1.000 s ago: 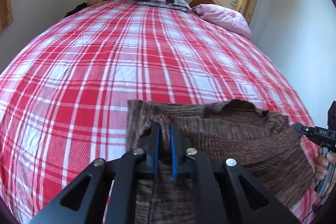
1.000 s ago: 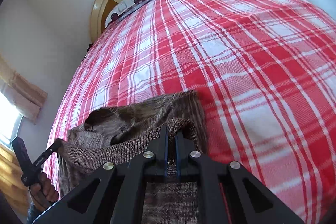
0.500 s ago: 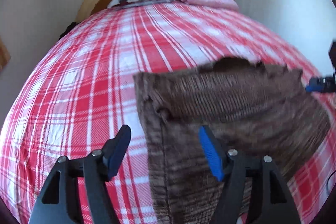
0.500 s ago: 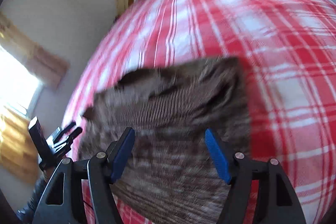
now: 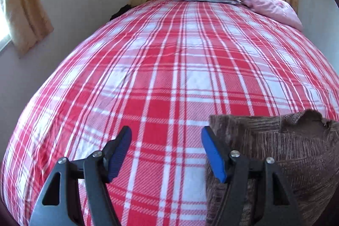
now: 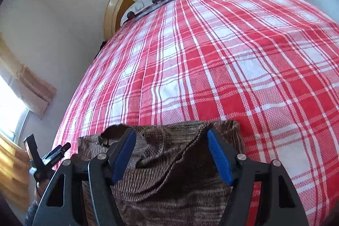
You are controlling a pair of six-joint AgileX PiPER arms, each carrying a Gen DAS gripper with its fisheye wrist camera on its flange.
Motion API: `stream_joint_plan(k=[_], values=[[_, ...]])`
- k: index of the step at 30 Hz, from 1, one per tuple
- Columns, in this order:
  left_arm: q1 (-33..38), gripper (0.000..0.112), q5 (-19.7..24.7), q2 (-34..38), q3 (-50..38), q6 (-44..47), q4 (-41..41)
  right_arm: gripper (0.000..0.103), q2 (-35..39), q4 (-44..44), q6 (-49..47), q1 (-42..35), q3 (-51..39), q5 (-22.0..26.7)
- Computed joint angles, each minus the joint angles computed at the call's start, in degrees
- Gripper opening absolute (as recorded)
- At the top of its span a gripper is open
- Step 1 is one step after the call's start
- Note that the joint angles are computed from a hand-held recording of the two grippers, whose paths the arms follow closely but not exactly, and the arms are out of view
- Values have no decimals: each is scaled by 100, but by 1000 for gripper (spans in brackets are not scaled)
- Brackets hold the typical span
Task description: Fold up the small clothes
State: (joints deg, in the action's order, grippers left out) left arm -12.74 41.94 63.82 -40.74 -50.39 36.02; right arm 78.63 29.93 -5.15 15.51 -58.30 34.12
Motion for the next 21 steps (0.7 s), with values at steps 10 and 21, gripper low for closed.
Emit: stream_joint_plan(k=[10,21], values=[[-2916,87,1147,-552,693,-91,485,70,487,-161,-357,1468,-309,1379],[-1255,88,759,922,-335,-951,1680,70,1515,-1422,1127,1846,-1783,296]])
